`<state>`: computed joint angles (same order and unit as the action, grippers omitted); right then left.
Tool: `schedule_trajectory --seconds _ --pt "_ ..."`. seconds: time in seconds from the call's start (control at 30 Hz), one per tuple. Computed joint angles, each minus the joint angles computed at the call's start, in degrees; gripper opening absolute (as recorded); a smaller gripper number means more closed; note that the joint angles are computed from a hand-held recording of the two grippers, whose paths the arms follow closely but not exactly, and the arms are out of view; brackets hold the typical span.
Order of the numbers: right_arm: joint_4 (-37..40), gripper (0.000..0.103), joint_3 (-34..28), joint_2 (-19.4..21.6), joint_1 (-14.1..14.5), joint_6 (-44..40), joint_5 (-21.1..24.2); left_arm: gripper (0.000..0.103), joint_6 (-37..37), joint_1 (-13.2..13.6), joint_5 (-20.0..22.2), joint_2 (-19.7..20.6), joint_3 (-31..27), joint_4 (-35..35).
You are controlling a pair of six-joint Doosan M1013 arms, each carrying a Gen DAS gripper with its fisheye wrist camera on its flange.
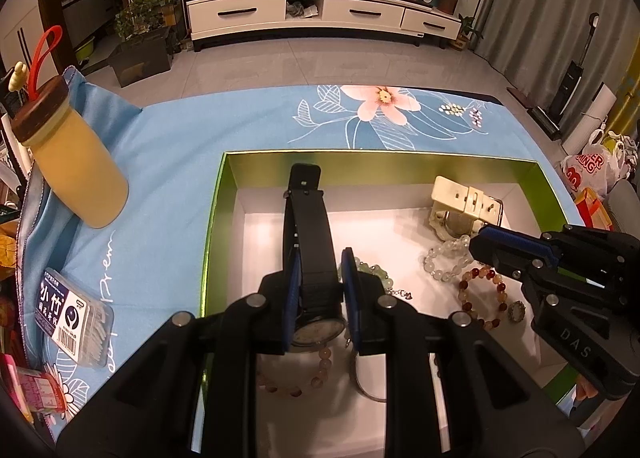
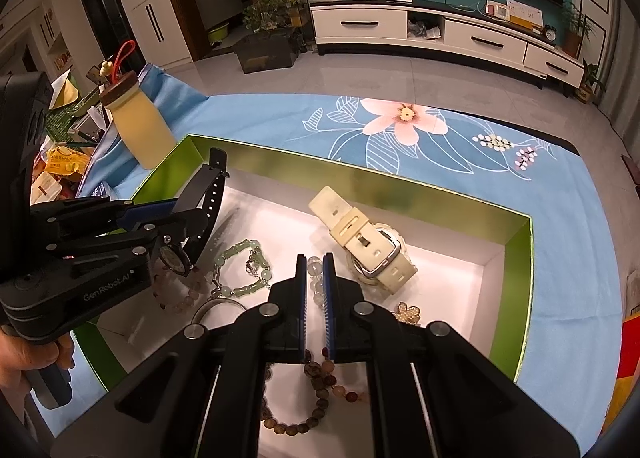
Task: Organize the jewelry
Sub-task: 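Lower black wristwatch and clear bead bracelet into the green box with both tools, then open both tools to release the wristwatch and clear bracelet in the box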
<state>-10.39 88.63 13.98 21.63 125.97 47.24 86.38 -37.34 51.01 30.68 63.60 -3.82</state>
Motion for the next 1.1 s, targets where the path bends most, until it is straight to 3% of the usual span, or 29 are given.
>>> schedule_trajectory --seconds 1.1 --pt "0.2 0.008 0.1 -0.1 -0.2 0.9 0.8 0.020 0.0 -0.2 0.4 -0.2 0.2 0.2"
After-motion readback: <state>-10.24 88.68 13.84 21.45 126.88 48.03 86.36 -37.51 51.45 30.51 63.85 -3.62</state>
